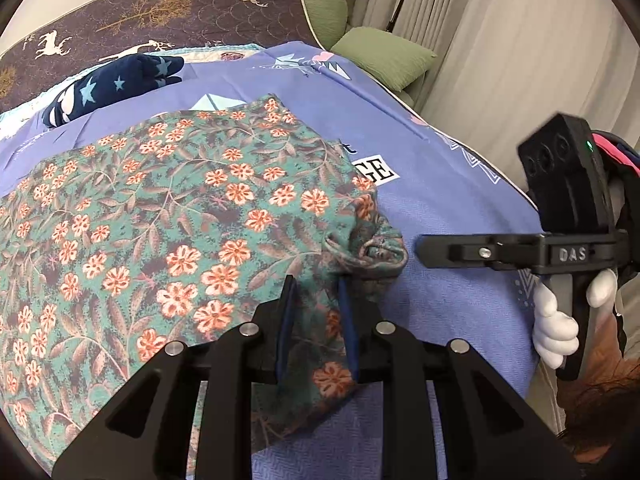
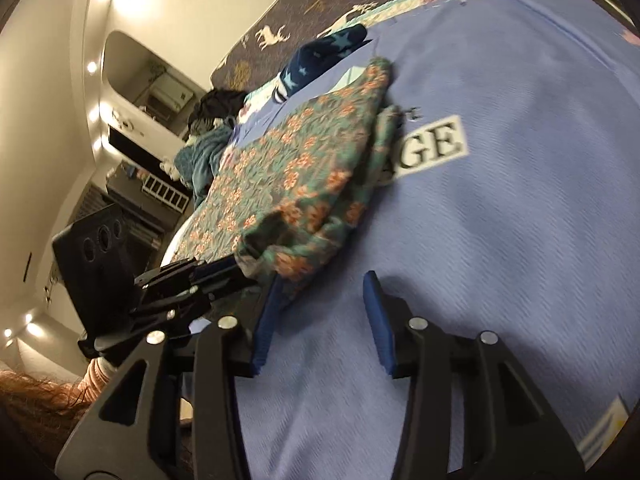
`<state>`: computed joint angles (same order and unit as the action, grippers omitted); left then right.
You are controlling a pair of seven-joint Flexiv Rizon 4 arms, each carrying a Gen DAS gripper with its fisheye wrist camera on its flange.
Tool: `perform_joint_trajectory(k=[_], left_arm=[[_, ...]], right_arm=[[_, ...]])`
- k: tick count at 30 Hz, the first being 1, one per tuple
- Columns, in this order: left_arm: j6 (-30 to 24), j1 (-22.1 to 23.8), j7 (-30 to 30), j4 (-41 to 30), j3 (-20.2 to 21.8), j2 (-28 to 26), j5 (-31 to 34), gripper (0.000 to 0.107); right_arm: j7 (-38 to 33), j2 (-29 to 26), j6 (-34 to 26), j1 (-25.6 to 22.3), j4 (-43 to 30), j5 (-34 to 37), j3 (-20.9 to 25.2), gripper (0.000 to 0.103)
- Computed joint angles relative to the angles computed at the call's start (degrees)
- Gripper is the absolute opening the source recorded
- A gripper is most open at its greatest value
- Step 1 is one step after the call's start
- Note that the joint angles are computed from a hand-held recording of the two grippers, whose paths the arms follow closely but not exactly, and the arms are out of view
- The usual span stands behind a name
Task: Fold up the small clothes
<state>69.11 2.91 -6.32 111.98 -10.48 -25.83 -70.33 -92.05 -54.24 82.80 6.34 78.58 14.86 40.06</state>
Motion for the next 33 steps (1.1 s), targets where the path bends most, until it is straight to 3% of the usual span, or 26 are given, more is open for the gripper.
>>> perform_joint_trajectory(k=[2, 4, 6, 9, 12, 14, 15, 17, 21, 25, 27, 28, 29, 30, 31, 33], left_arm=[[-2.7, 0.8, 0.1, -0.1, -0.1, 0.3, -0.1, 0.025], [-5.9, 1.3, 0.7, 0.5, 0.1, 1.1, -0.1, 0.040], [-8.5, 1.3, 2.7, 1.2, 0.3, 1.8, -0.7, 0.043], [-8.4, -0.5, 5.3, 1.6, 0.8, 1.8, -0.3, 0.055], [-4.2, -2.6, 9.4, 1.3, 0.2, 0.9, -1.3, 0.056], [-3.0, -3.1, 10.2, 0.3, -0.4, -0.1, -2.0, 0.052], [-3.7, -2.9, 9.7, -0.2, -0.4, -0.4, -1.7, 0.031], [-5.6, -2.3, 6.6, -1.5, -0.2, -1.2, -0.1, 0.020], [-6.2, -1.8, 7.8, -1.2, -0.7, -1.0, -1.1, 0.018], [-4.8, -2.4, 9.6, -0.6, -0.8, -0.6, -3.1, 0.018], [-4.8, -2.6, 9.9, -0.5, -0.7, -0.5, -3.5, 0.018], [-4.6, -2.7, 10.3, -0.4, -0.7, -0.4, -3.8, 0.018], [-4.5, -2.9, 10.9, -0.1, -0.8, -0.1, -4.4, 0.018], [-4.5, -3.1, 11.9, 0.0, -0.9, 0.1, -5.0, 0.018], [-4.9, -3.2, 12.9, 0.2, -0.9, 0.4, -5.5, 0.018], [-7.6, -3.1, 14.2, 0.5, -0.6, 1.1, -5.4, 0.017]], right_arm=[[1.0, -0.2, -1.8, 0.8, -1.5, -0.3, -0.8, 0.045], [1.8, -0.4, -3.9, 1.8, -3.4, -0.4, -2.1, 0.045], [4.3, 0.3, -7.2, 4.2, -4.6, -0.9, -5.9, 0.045], [3.9, 1.1, -9.4, 6.2, -4.8, -1.6, -8.5, 0.046], [-5.4, 0.3, -15.9, 1.5, -6.8, 3.4, -1.4, 0.040], [-7.2, 1.4, -13.9, 0.8, -5.3, 4.0, -1.1, 0.038], [-6.6, 3.0, -11.2, 1.5, -3.8, 4.7, -3.2, 0.038], [-2.3, 4.7, -8.6, 3.5, -3.2, 6.0, -8.3, 0.040], [4.0, 1.6, -12.2, 4.6, -9.6, 5.8, -12.4, 0.042], [5.6, -5.4, -21.6, 4.6, -22.4, 7.2, -11.5, 0.056], [4.3, -8.8, -24.9, 5.0, -28.9, 8.8, -10.8, 0.057], [4.0, -9.7, -26.1, 5.5, -31.0, 9.4, -11.0, 0.054], [4.5, -10.7, -27.6, 6.3, -33.6, 9.4, -11.9, 0.025], [5.9, -11.4, -29.2, 7.9, -35.7, 8.6, -13.9, 0.004], [6.6, -11.2, -29.4, 9.0, -36.1, 8.4, -15.5, 0.006], [3.2, -8.2, -22.4, 10.0, -31.8, 9.5, -16.8, 0.005]])
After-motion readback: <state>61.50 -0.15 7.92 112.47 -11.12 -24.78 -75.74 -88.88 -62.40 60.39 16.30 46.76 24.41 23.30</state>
